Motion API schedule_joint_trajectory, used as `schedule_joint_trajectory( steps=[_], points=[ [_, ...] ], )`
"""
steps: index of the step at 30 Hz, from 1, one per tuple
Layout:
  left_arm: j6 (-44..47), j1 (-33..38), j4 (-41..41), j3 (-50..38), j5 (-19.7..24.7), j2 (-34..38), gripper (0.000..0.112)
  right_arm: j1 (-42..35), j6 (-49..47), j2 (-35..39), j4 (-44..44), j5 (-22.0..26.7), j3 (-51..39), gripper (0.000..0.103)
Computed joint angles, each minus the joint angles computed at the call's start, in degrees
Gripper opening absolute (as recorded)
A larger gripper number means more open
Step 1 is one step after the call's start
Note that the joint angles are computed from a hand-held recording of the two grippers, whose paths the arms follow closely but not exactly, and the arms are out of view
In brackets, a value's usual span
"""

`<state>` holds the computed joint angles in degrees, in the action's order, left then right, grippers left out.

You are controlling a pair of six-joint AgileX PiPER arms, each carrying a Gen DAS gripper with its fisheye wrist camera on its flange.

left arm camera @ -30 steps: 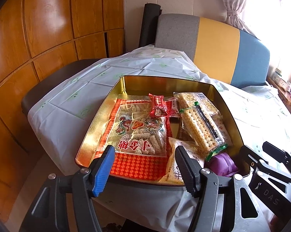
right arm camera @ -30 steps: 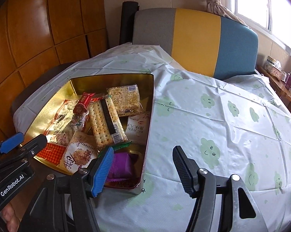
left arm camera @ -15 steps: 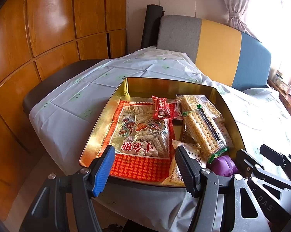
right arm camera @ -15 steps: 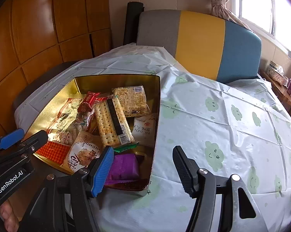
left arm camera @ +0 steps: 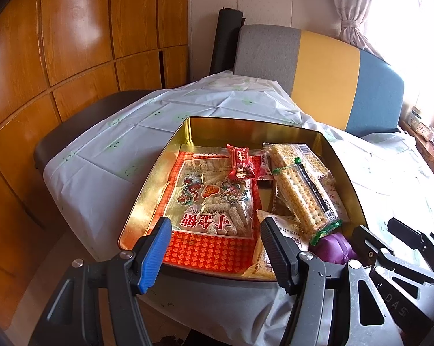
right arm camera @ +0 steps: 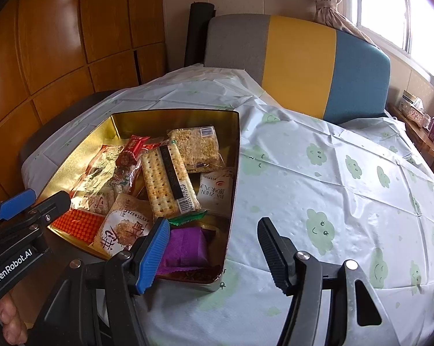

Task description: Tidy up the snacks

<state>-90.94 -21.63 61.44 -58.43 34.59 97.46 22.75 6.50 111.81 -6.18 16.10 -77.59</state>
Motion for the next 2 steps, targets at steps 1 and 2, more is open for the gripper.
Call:
schedule_joint_trajectory(
  steps=[1, 2],
  points=[
    [0.48, 0.10, -0.28, -0.16, -0.04, 0.08, 0.065, -0.12, -0.54, 0.03, 0.61, -0.02, 0.00, 0.064],
    [0.66, 0.16, -0.53, -0.11, -0.28, 0.01, 0.065, -0.33, -1.29, 0.08, 1.37, 0.00, -0.07, 0.064]
  ],
)
